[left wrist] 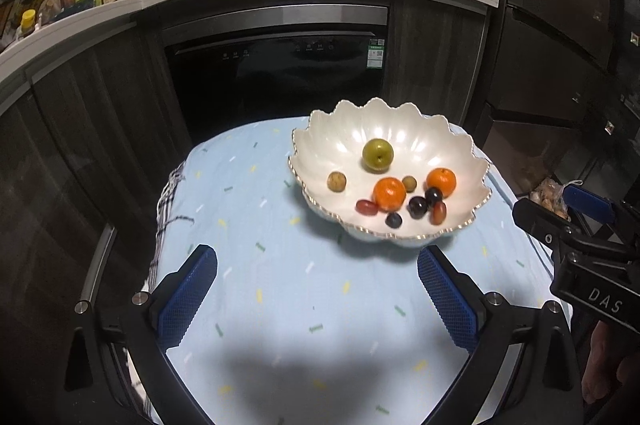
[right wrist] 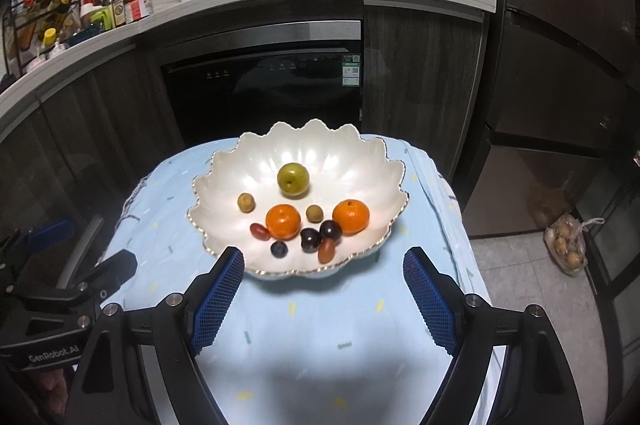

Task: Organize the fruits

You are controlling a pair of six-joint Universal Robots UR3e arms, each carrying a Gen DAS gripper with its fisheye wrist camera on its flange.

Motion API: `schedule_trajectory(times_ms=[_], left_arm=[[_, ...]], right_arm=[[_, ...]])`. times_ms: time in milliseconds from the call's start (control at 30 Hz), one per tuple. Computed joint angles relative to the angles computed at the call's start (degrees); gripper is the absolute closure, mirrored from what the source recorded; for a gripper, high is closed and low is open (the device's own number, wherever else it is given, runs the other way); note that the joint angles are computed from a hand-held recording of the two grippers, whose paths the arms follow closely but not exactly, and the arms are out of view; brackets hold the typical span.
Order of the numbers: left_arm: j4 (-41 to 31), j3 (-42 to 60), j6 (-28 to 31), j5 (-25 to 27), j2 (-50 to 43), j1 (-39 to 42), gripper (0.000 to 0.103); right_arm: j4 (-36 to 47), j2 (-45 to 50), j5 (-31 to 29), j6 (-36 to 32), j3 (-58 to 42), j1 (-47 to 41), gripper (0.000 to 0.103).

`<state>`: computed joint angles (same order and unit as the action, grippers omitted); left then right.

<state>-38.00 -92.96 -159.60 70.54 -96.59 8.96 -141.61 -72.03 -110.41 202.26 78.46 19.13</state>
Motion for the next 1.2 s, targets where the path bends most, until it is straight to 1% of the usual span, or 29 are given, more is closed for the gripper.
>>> schedule_trajectory(times_ms=[300, 433, 600, 867, 967, 1200], left_arm=[[1.1, -11.1, 2.5, -2.8, 9.5, 3.7, 0.001], [1.4, -15.8, 3.6, -3.3, 13.3, 5.1, 0.001], [4.1, -22.2, 4.6, -3.2, 18.8, 6.5, 0.001], [6.4, -26.9, 3.2, -2.1, 24.0, 8.3, 0.000], [5.9, -27.5, 2.1, -1.5, 25.3, 8.7, 0.000], [6.9, -29.5, 1.0, 0.4, 27.4, 9.1, 0.000]], right_arm=[[-2.9, -4.8, -2.5, 1.8, 7.1, 3.8, 0.020], [-4.1, -6.6, -4.1, 2.9, 10.5, 5.5, 0.020], [-5.5, -9.1, -6.2, 4.6, 14.9, 7.0, 0.020], [-5.9, -11.4, -11.5, 7.9, 18.8, 9.6, 0.020], [-6.4, -12.0, -12.6, 8.6, 19.4, 10.2, 0.012], [-6.7, -12.6, -13.8, 8.8, 19.8, 11.4, 0.012]])
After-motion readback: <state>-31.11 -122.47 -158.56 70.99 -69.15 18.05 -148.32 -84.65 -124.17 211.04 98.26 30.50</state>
